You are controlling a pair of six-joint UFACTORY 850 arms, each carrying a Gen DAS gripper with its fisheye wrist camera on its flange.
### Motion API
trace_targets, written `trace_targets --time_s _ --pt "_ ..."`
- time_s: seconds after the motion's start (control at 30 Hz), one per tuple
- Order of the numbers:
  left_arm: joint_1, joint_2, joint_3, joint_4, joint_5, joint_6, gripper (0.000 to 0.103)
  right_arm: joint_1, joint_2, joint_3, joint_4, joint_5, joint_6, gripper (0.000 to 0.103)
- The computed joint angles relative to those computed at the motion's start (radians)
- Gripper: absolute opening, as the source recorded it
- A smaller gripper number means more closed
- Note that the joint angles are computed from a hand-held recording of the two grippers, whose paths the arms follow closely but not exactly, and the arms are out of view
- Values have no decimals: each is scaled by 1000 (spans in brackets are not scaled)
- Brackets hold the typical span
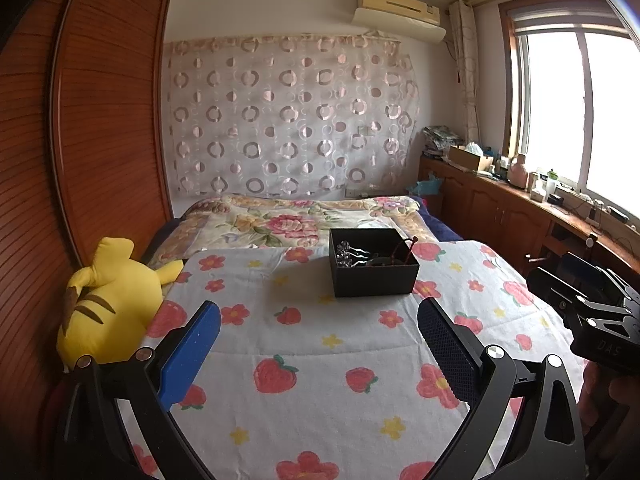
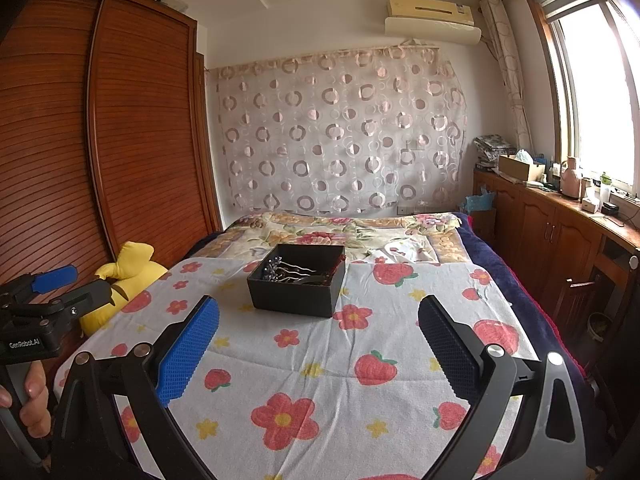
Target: Organize jewelry
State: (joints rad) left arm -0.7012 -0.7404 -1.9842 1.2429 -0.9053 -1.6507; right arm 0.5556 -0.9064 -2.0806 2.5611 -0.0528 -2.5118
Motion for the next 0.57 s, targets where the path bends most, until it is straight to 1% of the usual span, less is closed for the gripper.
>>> trace_targets --time_s 0.57 --pt "3 12 21 11 10 -10 95 0 1 1 17 0 -17 101"
